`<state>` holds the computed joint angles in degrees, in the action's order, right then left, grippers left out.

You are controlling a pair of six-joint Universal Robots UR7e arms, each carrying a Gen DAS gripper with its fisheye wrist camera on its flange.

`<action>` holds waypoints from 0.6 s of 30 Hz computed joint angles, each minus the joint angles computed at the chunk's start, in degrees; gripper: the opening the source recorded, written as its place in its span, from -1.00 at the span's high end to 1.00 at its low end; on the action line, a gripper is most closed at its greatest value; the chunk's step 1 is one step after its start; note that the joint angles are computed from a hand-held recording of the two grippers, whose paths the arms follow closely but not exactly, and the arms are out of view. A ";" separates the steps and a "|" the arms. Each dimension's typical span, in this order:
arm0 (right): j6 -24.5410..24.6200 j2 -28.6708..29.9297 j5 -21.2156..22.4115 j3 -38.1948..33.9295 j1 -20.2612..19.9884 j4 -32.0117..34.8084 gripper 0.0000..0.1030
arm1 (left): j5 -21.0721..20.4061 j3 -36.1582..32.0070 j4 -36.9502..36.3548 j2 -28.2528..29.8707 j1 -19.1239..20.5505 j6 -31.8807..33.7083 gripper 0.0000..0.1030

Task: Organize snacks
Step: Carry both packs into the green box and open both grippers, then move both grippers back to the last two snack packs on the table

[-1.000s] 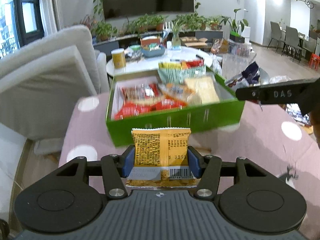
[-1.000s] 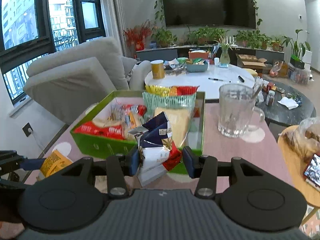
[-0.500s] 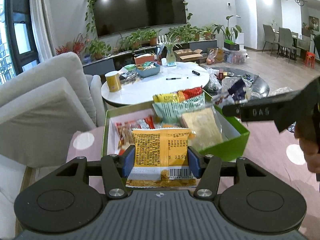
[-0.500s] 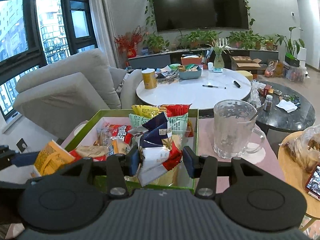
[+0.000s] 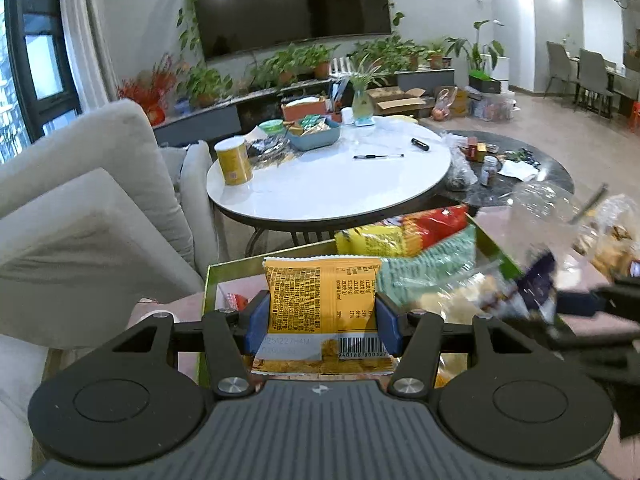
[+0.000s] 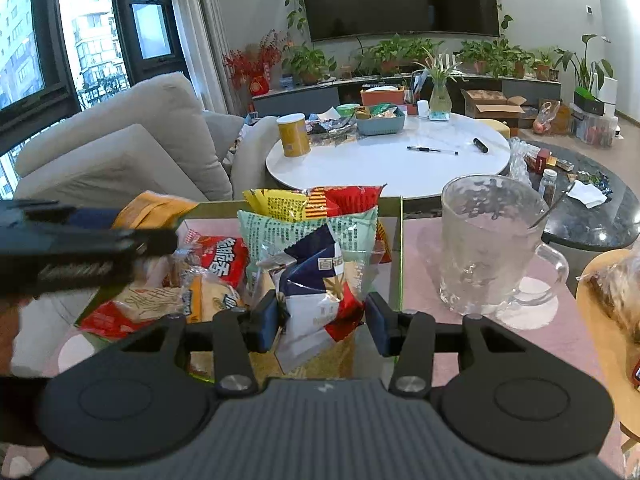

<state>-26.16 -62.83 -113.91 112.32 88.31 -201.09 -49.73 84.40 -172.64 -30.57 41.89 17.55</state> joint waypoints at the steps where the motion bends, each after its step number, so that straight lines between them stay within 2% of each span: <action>1: -0.09 0.10 -0.05 -0.06 -0.06 -0.04 -0.41 | -0.05 -1.50 1.00 0.83 0.37 -0.42 0.00; 9: -0.62 0.79 -0.17 -0.41 -0.35 0.83 -0.45 | 0.24 -9.40 4.29 6.15 2.43 -1.56 -0.02; 10: -0.98 0.96 -0.41 -0.53 -0.33 1.06 -0.53 | 0.23 -9.60 4.40 6.37 2.59 -1.81 -0.07; 11: -1.26 1.01 -0.27 -0.31 -0.35 0.72 -0.60 | 0.29 -9.47 4.15 6.49 2.70 -2.03 -0.18; 13: -1.39 0.76 0.06 0.42 -0.36 0.01 -0.64 | -0.35 -8.08 3.66 5.87 2.85 -1.80 -0.28; 18: -0.11 -0.21 0.73 1.58 -0.20 -1.94 -0.64 | 0.65 -4.02 1.23 3.43 2.44 -1.99 -0.37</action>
